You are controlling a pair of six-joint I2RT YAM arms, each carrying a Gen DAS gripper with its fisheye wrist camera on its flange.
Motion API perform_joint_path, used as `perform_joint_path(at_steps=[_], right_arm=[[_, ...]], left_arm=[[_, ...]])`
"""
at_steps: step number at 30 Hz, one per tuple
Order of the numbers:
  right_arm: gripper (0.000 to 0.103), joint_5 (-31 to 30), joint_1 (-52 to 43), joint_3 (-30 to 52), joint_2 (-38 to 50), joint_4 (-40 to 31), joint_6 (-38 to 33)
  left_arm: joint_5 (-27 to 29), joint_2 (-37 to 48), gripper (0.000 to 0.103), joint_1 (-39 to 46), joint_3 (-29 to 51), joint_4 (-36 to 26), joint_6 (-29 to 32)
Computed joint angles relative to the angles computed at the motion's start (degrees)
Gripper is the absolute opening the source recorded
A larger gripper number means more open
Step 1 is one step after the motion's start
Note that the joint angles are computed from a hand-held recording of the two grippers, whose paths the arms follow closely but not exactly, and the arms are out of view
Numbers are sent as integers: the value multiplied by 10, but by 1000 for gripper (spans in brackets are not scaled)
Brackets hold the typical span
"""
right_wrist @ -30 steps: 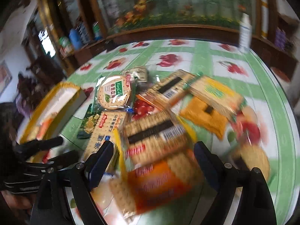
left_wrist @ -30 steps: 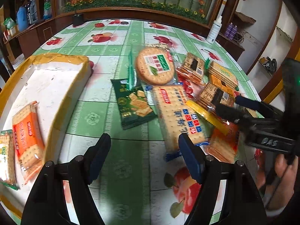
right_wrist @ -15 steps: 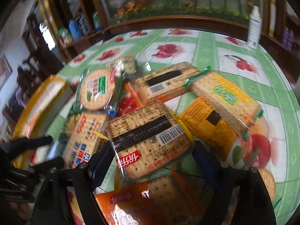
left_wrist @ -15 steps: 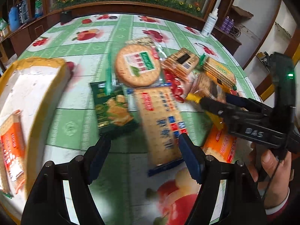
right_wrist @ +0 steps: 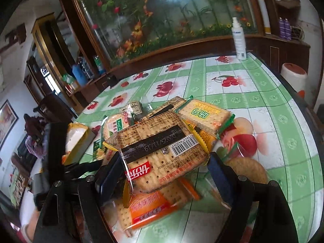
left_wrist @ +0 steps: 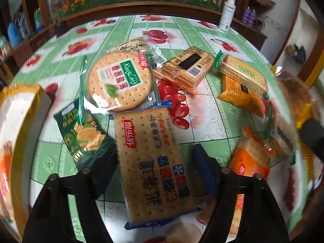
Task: Organize snacks
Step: 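Grasp the brown-striped cracker pack with the right gripper while the left grasps the blue-white pack, then carry both packs over the white tray and open both grippers to release them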
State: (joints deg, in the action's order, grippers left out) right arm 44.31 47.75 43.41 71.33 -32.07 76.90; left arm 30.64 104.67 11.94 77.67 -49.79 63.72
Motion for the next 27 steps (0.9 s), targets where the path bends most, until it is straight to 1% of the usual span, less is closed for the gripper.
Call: perform_joint_path(at_steps=[1,2,5,7,10,13,17,20,27], right_arm=[[84,6,10,3,0,-11,13],[84,11,18,7,1,-21,24],[84,29,40,12,3,-43,59],[84,37,53,16,3,-65,85],[84,47,70,26,6,-92,112],[84,51,80,42,17,-109,125],[84,55,88,69,45,-109,116],[84,48,84,93,73,-84,80],[84,30,77,149,137,-31,5]], left_arm=[[5,-10,58,3,-13,6,20],[10,-14,57,7,-18,4,36],[30,-50,55,26,-63,20,95],[49,-58,55,47,-71,4,137],[73,-44,55,75,-43,-39,169],[101,-18,55,113,12,-92,192],[131,27,55,154,103,-153,196],[146,64,55,177,172,-187,188],[170,126,55,210,284,-201,141]])
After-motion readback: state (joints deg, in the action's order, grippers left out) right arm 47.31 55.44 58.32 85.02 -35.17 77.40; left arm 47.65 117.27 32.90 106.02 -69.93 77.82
